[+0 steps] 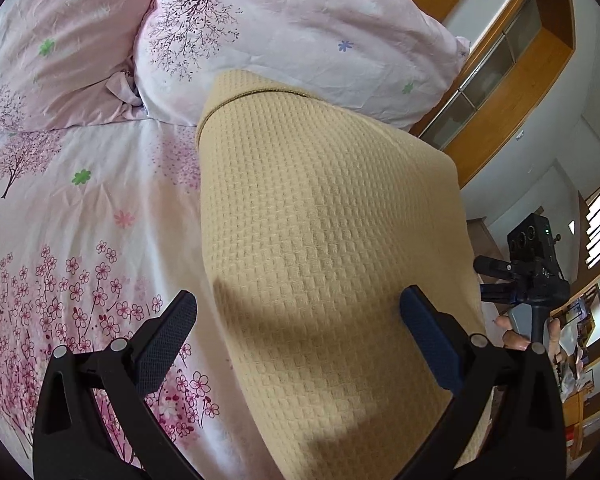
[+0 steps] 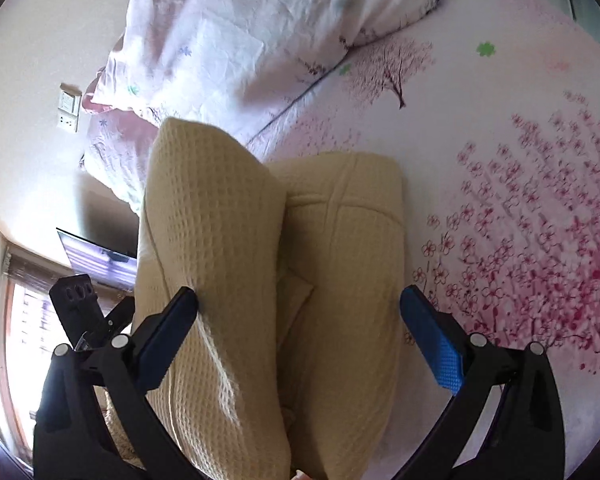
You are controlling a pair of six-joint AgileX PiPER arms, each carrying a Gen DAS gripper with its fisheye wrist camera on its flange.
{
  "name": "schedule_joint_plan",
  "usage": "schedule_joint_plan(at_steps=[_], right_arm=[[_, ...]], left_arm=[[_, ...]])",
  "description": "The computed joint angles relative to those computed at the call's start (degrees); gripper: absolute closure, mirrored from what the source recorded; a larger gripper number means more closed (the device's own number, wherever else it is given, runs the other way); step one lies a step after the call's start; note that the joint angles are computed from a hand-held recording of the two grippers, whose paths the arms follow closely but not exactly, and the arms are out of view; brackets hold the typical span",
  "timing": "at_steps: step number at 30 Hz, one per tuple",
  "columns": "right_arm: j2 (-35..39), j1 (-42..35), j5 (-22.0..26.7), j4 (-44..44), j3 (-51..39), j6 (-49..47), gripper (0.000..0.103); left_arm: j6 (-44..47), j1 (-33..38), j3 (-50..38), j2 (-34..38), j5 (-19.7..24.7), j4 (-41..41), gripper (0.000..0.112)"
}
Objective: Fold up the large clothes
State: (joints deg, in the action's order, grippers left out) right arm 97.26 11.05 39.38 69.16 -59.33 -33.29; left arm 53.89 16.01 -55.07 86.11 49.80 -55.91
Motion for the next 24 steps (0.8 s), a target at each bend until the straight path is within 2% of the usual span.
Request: schedule_joint_plan(at_steps=[3,8,10,13,15,18,21,24], right_arm=[[1.02,-1.10,2.18,3.39,0.42,-3.13,0.002],[1.29,-1.42,2.42,3.64,0.65,-3.60,0.002],[1.36,-1.32,2.38,3.18,0.55,-3.40,0.002],[0.91,-1.87,2.82,3.57,1.13,-3.84,0.002],[-0.09,-2.43,2.52,4.31,2.19,-4.99,0.002],[0.28,-3.56,4.26,6.06,3.10,-7.15,0.002],[3.55,-4.29,9.47,9.40,2.32,-10.67,0.002],[4.64,-3.91,10.78,10.53,1.75,-11.93,0.002]], left_arm=[[0.54,0.29,-0.14,0.41,0.47,-0.55,0.011],[1.60,1.21,-0.79,1.66,2.15,-1.43,0.011],[2.07,2.51,-1.82,3.43,4.96,-2.31,0.011],[1.79,5.37,-4.14,8.15,11.97,-4.18,0.011],[2.33,6.54,-4.37,9.86,14.29,-5.47,0.011],[3.43,6.53,-3.86,9.66,14.24,-6.10,0.011],[3.53,6.51,-4.00,10.15,15.20,-6.32,0.011],[2.75,6.91,-4.55,11.30,16.80,-6.70,0.011]])
